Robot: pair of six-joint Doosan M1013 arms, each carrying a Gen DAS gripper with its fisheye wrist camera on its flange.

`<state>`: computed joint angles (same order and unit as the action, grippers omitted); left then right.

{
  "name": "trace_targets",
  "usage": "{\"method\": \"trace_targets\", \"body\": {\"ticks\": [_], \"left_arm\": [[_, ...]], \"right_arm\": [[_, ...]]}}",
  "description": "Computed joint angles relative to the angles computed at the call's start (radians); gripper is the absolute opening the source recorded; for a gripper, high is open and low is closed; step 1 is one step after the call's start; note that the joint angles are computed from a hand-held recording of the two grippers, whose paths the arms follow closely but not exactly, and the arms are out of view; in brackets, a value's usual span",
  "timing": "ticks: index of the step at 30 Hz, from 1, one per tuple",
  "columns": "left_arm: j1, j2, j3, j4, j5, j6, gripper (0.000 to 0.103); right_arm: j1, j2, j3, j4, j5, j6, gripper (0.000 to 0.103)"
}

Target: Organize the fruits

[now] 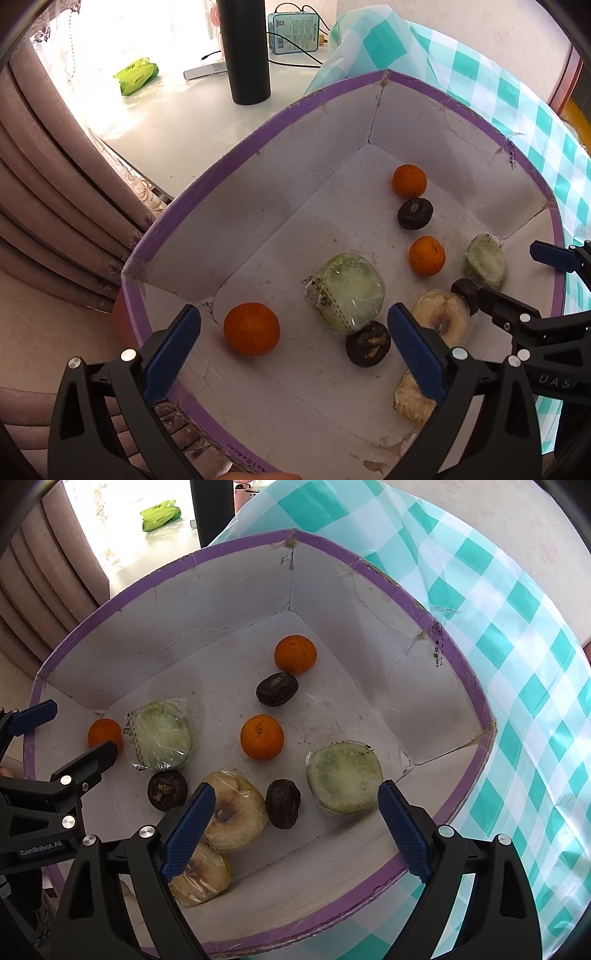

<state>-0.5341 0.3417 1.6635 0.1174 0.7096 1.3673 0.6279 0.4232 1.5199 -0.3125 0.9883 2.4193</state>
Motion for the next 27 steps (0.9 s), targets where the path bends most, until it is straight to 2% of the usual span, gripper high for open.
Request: {"method": "trace_targets", "body": {"ticks": [17, 21, 27], "left_arm": [[-0.005, 0.006, -0.005, 0.026, 0.016, -0.009, 0.101], [-0.014, 0.001, 0.005, 0.088, 0.002, -0.053, 0.100], [-0.015, 0.005, -0.005, 0.088, 0.028, -0.063, 0.100]], "right_arm": [[0.002, 0.004, -0.004, -0.008, 0.007, -0.004, 0.087], [0.003, 0.004, -0.004, -0.013, 0.010, -0.004, 0.087], [0.005, 0.004, -0.003, -0.022, 0.007, 0.002, 0.087]]}}
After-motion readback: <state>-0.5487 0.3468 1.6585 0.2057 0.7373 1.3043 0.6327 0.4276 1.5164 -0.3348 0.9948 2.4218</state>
